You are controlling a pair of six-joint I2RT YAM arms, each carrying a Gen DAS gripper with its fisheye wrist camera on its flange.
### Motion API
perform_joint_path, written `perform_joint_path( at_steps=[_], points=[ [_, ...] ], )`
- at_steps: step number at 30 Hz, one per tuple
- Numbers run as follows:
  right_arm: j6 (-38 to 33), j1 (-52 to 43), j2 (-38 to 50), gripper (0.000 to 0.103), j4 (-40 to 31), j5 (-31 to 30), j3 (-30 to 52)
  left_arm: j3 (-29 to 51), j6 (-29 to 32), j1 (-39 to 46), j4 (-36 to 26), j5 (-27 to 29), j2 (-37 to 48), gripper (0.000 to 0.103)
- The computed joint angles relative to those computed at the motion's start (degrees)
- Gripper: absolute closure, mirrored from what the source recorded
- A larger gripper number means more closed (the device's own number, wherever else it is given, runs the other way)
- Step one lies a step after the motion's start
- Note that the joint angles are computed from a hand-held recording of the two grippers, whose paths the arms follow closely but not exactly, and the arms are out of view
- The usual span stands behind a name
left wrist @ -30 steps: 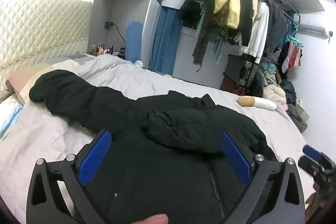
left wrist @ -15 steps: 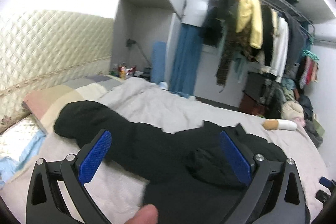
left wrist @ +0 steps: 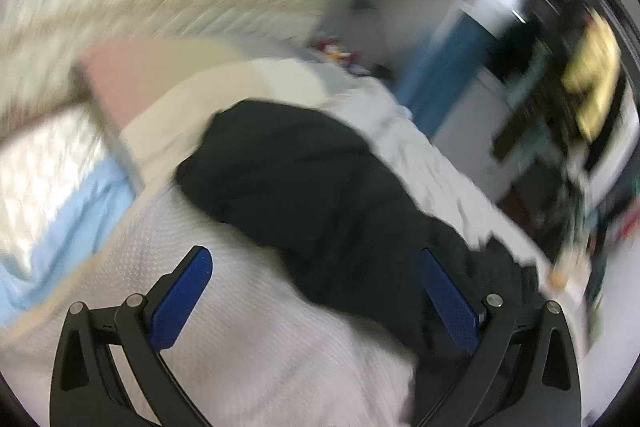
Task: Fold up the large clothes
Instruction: 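Move the left gripper to the other sleeve cuff and close on it, then lift the held sleeve up with the left gripper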
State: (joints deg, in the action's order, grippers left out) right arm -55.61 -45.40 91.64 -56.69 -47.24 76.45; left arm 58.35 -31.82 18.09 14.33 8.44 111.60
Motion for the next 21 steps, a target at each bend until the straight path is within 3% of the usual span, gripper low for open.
perform_joint_path(
  at_steps=[3, 8, 10, 13, 15, 16, 17, 18, 21],
  points=[
    [2.38, 2.33, -0.92, 0.000, 2.58, 2.24, -2.01, 2.75, -7.11, 5.11, 6.64, 6.53, 8.43, 0.001],
    [7.33, 5.82, -1.45, 0.000, 6.46, 4.52, -4.02, 7.14, -17.25, 7.96, 17.35, 12.46, 18.93, 0.006],
    [9.13, 6.90, -1.39, 0.000, 7.72, 5.19, -4.34, 9.74, -19.07, 7.80, 18.73, 13.58, 21.65, 0.010],
    [11.55, 8.15, -1.19, 0.000, 9.24, 5.92, -4.44, 15.30, -20.92, 6.66, 16.04, 13.43, 25.12, 0.017],
    [12.72, 8.54, -1.25, 0.000, 10.88, 6.35, -4.88, 19.80, -20.40, 5.26, 9.85, 12.55, 26.49, 0.033],
    [13.30, 8.68, -1.22, 0.000, 11.67, 6.70, -5.03, 22.06, -19.79, 4.85, 7.32, 12.49, 27.40, 0.036],
    [13.75, 8.85, -1.26, 0.000, 11.98, 6.97, -5.13, 23.60, -19.67, 4.51, 6.33, 12.70, 28.12, 0.043],
    [14.20, 8.86, -0.82, 0.000, 11.80, 7.19, -4.68, 24.08, -19.89, 4.27, 7.39, 13.17, 28.52, 0.058],
    [14.78, 8.43, -0.08, 0.000, 10.90, 6.98, -3.53, 25.94, -18.82, 3.10, 5.27, 11.17, 27.93, 0.078]
  ],
)
